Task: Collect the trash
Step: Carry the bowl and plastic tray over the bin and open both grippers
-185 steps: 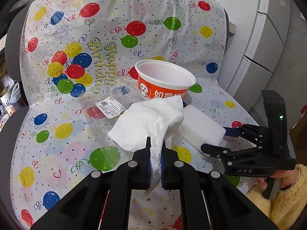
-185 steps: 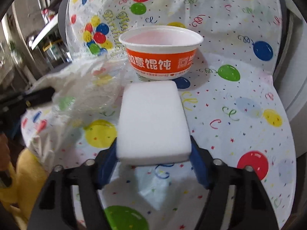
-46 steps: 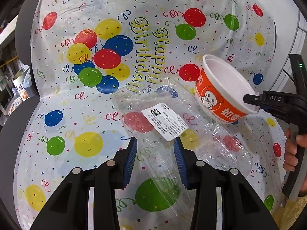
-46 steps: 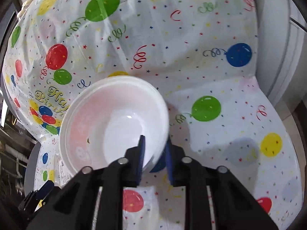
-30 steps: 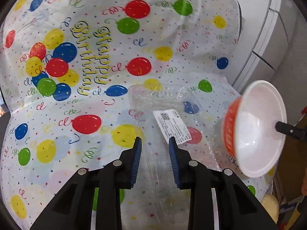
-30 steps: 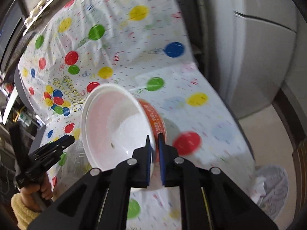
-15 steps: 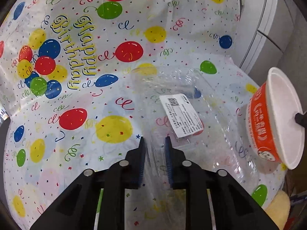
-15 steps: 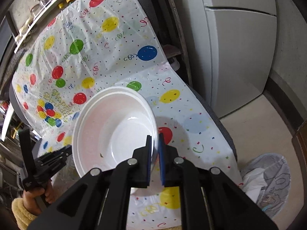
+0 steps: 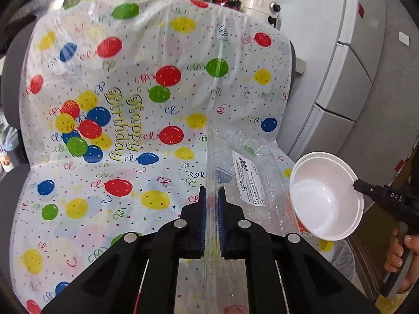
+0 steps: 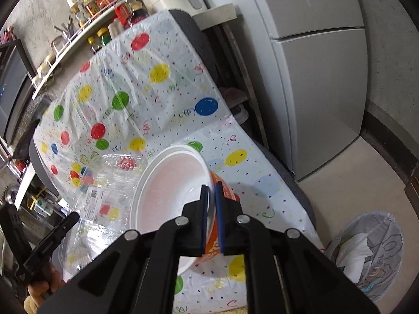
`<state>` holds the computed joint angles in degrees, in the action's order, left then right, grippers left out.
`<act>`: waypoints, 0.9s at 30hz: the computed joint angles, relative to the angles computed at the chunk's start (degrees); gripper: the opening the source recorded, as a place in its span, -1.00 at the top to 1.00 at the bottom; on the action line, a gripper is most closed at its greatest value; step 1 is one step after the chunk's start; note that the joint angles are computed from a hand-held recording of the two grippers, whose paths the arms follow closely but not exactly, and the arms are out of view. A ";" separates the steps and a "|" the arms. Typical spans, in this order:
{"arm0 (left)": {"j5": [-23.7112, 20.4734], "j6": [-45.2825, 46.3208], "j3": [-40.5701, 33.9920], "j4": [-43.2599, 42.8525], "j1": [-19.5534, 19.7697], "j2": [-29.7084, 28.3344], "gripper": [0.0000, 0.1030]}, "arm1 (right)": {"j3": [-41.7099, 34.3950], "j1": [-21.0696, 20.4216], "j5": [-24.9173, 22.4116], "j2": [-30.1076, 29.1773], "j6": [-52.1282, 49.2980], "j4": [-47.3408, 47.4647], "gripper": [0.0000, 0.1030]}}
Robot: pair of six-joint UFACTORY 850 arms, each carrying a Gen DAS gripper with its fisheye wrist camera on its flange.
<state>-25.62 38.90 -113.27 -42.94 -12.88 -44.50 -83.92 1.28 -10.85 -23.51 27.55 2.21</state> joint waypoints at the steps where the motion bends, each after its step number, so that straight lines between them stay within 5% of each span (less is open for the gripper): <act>1: 0.92 -1.98 1.05 2.09 -0.48 0.89 0.84 | 0.87 -0.11 0.31 0.79 1.53 -1.36 0.88; 4: 3.58 -6.47 4.06 7.08 -1.41 2.95 0.84 | 2.80 -0.30 0.57 2.37 6.77 -6.09 0.88; 8: 4.47 -2.70 7.60 2.45 -1.99 5.22 0.84 | 6.84 -1.10 1.59 5.43 8.73 -6.78 0.88; 16: 4.47 7.30 12.14 -5.26 -4.34 8.62 0.84 | 16.04 -3.02 2.53 13.78 33.80 -30.18 0.88; 27: 1.76 22.98 13.85 -16.33 -10.45 10.08 0.84 | 28.81 -5.65 -6.21 26.49 61.53 -57.45 0.88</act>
<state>-23.87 61.88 -99.42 -59.27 -23.33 -34.42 -55.11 -4.38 -17.06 2.98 89.08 -55.23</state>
